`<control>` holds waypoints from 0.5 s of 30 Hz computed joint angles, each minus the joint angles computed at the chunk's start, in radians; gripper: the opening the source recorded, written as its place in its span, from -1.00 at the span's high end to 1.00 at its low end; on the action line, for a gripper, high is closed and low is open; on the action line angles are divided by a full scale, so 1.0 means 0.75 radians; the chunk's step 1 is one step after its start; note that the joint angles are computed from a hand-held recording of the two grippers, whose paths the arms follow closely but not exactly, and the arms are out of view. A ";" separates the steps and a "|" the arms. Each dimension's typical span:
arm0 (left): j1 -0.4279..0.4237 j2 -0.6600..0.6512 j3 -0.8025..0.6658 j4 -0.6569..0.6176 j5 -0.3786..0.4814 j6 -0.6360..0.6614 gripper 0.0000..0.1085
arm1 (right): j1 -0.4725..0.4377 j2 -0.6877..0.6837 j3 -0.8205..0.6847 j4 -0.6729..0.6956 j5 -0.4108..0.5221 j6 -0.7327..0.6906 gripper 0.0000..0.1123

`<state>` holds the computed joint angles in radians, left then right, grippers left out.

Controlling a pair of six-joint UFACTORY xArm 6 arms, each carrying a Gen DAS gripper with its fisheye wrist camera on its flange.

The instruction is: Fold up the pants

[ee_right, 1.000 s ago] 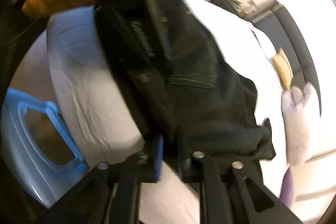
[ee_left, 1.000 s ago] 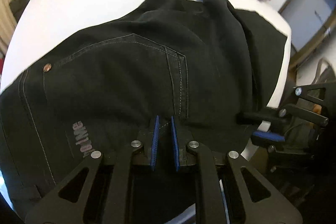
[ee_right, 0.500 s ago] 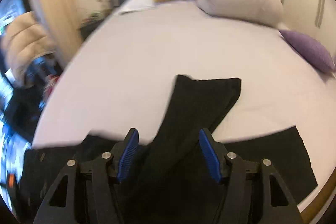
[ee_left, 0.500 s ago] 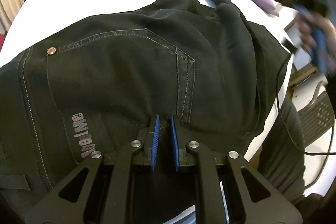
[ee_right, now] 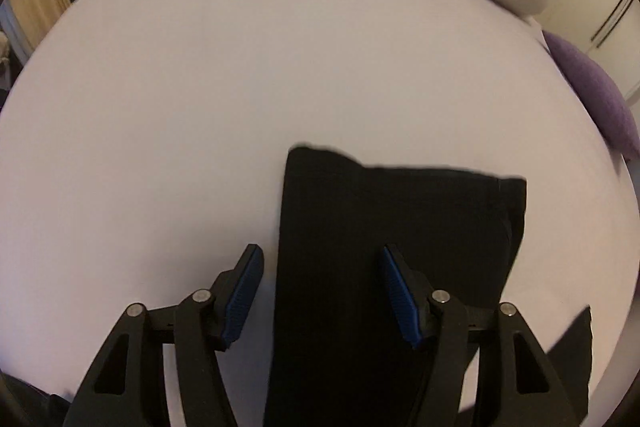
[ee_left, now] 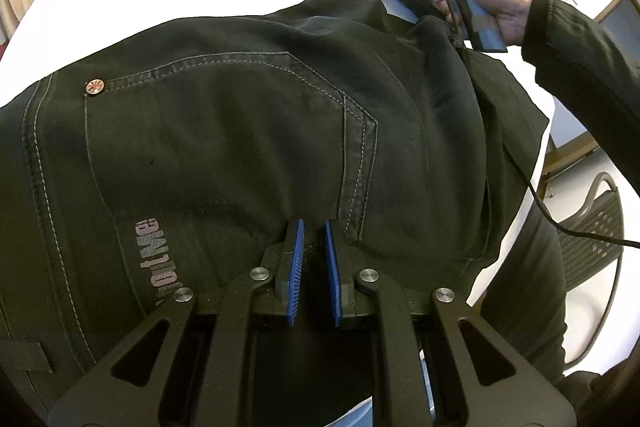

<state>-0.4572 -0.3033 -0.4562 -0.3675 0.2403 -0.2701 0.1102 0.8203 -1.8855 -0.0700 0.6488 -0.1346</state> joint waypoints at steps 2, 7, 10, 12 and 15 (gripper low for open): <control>0.001 0.001 -0.001 0.006 0.002 -0.002 0.79 | -0.024 -0.020 0.016 0.036 0.003 -0.028 0.87; 0.001 0.025 -0.025 0.142 0.015 -0.101 0.79 | -0.143 -0.142 0.123 0.373 -0.061 -0.190 0.91; -0.003 0.039 -0.045 0.257 0.031 -0.195 0.79 | -0.278 -0.310 0.278 0.787 -0.097 -0.428 0.91; -0.003 0.046 -0.060 0.337 0.051 -0.256 0.79 | -0.392 -0.421 0.383 1.056 -0.084 -0.584 0.91; -0.004 0.054 -0.082 0.431 0.075 -0.331 0.79 | -0.571 -0.460 0.401 1.372 0.032 -0.701 0.90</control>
<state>-0.4602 -0.2624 -0.5178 -0.0444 0.2966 -0.5181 -0.3179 0.4750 -1.5844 0.9591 0.6730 -0.6604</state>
